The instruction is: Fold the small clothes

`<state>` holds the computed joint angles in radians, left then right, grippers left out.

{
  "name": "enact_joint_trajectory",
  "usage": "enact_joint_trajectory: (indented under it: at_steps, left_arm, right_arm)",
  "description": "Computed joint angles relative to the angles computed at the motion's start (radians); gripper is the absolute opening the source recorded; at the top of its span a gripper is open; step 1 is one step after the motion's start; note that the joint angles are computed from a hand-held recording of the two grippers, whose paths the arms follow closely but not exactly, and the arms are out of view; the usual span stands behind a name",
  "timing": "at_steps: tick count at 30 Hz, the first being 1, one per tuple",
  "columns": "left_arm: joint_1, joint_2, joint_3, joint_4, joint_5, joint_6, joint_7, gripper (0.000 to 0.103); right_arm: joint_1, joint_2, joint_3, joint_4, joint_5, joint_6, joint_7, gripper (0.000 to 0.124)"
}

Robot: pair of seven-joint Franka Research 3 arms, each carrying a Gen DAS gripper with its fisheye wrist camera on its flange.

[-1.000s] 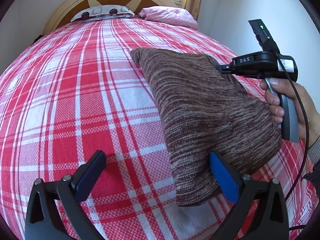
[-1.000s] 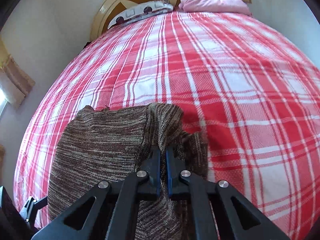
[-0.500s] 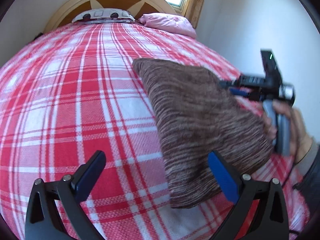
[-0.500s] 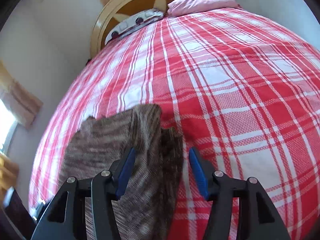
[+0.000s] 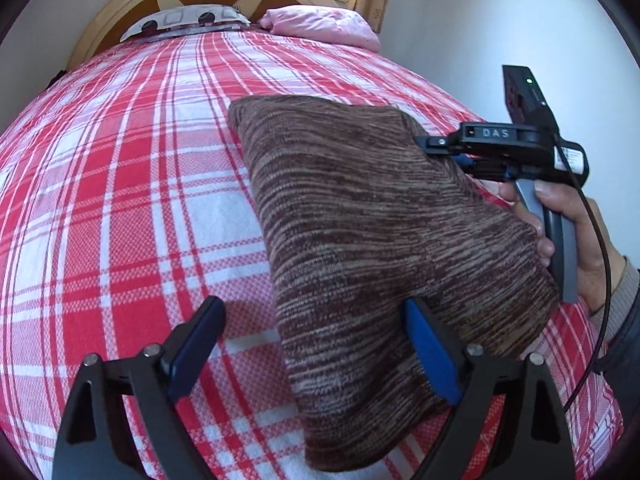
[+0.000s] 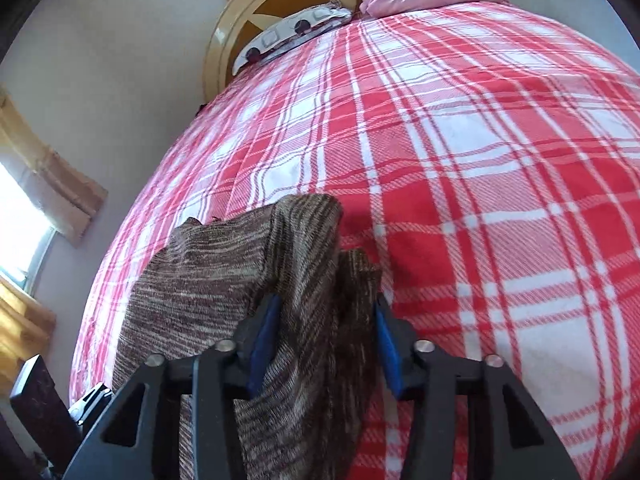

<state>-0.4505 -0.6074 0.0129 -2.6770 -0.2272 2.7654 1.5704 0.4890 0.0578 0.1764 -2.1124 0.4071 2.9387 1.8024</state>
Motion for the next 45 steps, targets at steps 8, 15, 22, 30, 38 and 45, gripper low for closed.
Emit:
enact_joint_trajectory:
  at_steps: [8,15,22,30,38,45]
  left_arm:
    - [-0.031,0.002,0.015,0.000,-0.017,0.000,0.040,0.092]
    - [-0.034,0.003,0.003,0.003,-0.022,-0.005,0.057,0.086]
    - [-0.089,-0.012,0.046,-0.002,-0.083,-0.006,0.130,0.064]
    - [-0.137,-0.025,0.102,-0.004,-0.201,0.008,0.225,0.030]
    - [-0.114,-0.106,0.088,-0.039,-0.213,0.008,0.202,0.025]
    - [-0.071,-0.243,0.094,-0.087,-0.158,-0.053,0.181,0.024]
  right_arm:
    - [-0.024,0.032,0.053,0.025,0.330,0.046,-0.318,0.031]
    - [-0.013,0.037,0.044,0.027,0.351,0.054,-0.334,0.031]
    - [0.009,0.031,0.023,0.011,0.239,0.071,-0.249,0.028]
    - [0.012,0.028,0.022,0.009,0.213,0.073,-0.241,0.020]
    - [0.039,-0.028,0.007,-0.036,-0.009,0.133,-0.009,0.018]
    - [0.063,-0.045,0.026,-0.028,-0.146,0.125,0.150,0.017]
